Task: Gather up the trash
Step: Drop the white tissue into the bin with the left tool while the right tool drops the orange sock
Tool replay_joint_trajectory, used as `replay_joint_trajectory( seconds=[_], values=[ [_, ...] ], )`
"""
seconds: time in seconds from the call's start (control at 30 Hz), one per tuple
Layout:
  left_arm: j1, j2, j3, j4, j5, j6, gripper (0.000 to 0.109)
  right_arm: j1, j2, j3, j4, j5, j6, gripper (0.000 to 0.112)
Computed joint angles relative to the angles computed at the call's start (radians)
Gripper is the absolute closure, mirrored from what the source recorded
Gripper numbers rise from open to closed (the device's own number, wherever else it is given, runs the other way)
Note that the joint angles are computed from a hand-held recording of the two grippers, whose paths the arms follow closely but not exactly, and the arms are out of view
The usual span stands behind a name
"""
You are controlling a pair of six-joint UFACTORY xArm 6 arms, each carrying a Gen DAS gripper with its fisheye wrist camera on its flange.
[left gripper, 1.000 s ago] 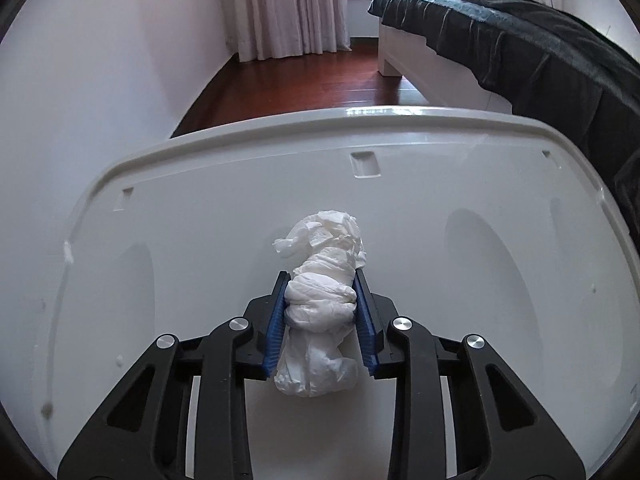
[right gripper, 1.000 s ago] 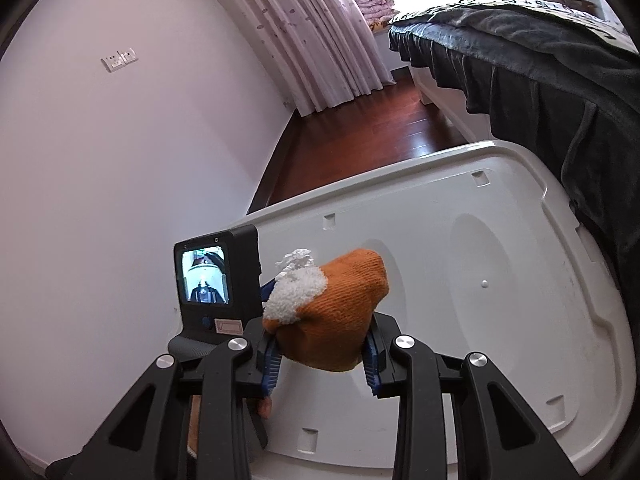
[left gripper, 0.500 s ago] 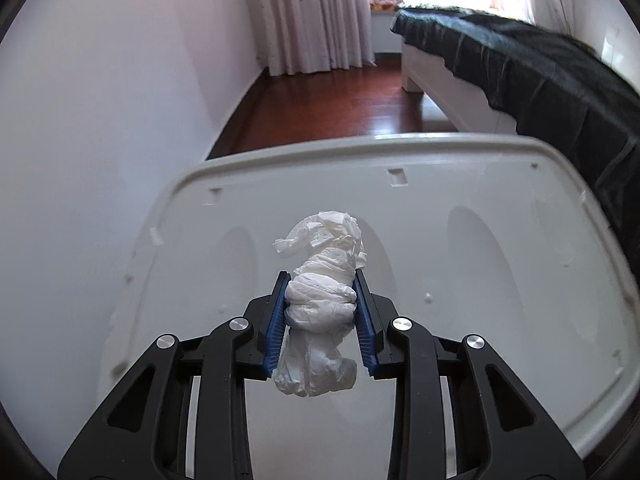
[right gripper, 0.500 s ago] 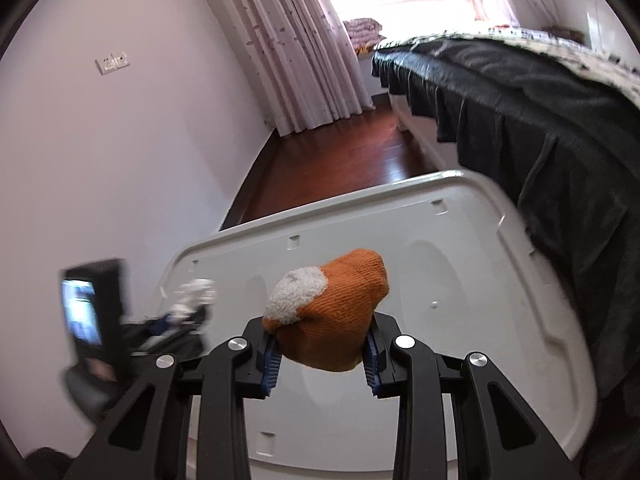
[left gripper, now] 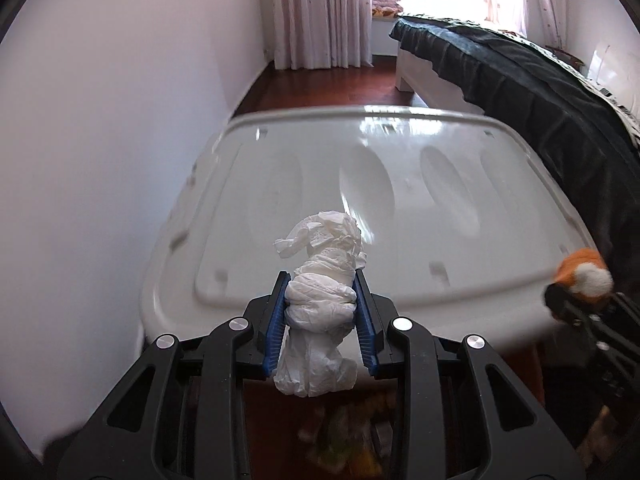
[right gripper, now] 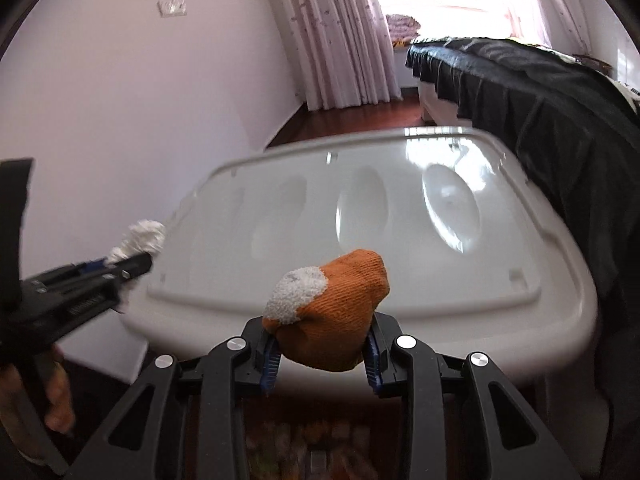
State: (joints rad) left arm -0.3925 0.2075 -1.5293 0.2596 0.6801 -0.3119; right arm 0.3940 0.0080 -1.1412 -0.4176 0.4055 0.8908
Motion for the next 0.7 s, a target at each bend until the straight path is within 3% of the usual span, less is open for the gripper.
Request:
replay_joint_trajectory(
  seconds=[0.1, 0.3, 0.43, 0.7],
  values=[
    [-0.003, -0.126, 0.182, -0.056, -0.03, 0.016, 0.078, 0.035, -0.054, 0.076, 0.052, 0.018, -0.025, 0.079],
    [-0.021, -0.238, 0.38, -0.084, -0.02, -0.011, 0.078, 0.11, -0.145, 0.167, 0.174, 0.058, -0.052, 0.078],
    [-0.024, -0.248, 0.435, -0.097, 0.002, -0.009, 0.078, 0.154, -0.153, 0.173, 0.095, 0.118, 0.001, 0.078],
    [-0.033, -0.192, 0.47, -0.147, 0.039, 0.047, 0.078, 0.178, -0.07, 0.179, 0.228, 0.168, -0.072, 0.078]
  ],
)
